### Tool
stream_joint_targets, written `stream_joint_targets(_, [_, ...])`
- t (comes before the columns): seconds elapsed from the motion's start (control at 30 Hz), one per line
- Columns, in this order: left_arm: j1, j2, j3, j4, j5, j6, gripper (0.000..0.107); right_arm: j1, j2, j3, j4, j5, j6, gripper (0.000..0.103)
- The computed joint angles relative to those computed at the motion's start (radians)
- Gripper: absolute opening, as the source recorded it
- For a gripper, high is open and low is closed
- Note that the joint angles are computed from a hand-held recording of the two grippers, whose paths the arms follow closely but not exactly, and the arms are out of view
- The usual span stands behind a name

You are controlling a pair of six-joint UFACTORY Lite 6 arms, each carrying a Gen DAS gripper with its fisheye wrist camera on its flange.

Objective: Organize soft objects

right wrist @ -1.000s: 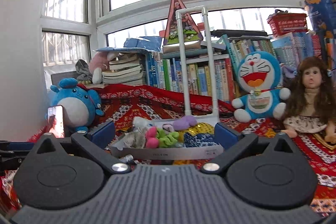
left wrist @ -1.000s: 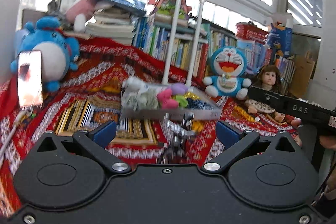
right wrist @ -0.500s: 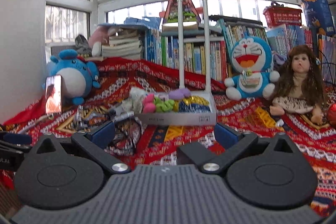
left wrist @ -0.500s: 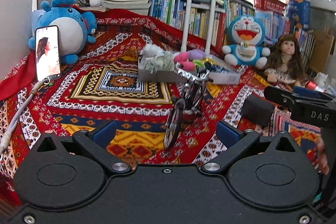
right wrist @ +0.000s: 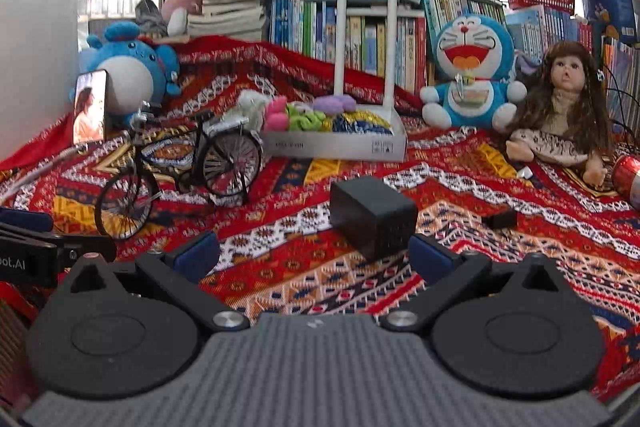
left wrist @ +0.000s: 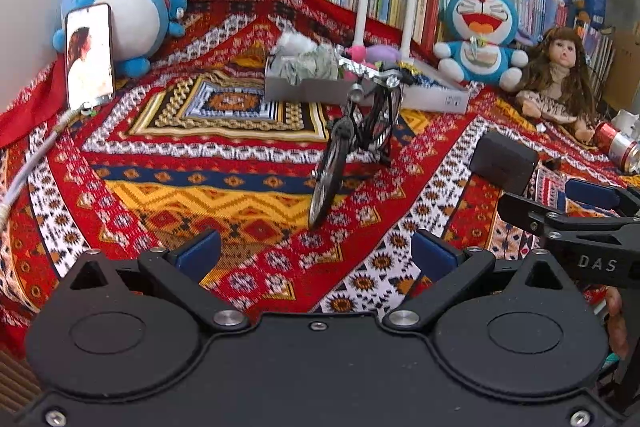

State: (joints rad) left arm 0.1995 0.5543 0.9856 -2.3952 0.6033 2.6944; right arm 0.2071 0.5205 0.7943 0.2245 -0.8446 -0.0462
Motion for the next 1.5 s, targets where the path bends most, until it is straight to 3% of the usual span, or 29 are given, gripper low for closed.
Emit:
stream_joint_targets(0.27, [-0.033,0.034,0.028,0.031,-0.041,-0.053,0.101,0.02,0.04,0.048,0.106,0.079,-0.069,0.103])
stream_joint_targets(0.47, [-0.067,0.05,0.045,-0.052,-0.078,0.016,0.101,0.017,0.081,0.103,0.165,0.166,-0.086,0.103])
stream_joint_targets(0.63, [-0.072,0.061,0.056,-0.062,-0.084,0.019,0.102,0.036,0.101,0.117,0.214,0.157,-0.115,0.103])
stream_joint_targets(1.17, [-0.124,0.075,0.078,-0.224,-0.146,0.15,0.103,0.009,0.095,0.126,0.136,0.194,-0.09,0.103])
stream_joint_targets(1.5, [-0.125,0.079,0.084,-0.225,-0.149,0.148,0.103,0.009,0.093,0.126,0.136,0.199,-0.092,0.103])
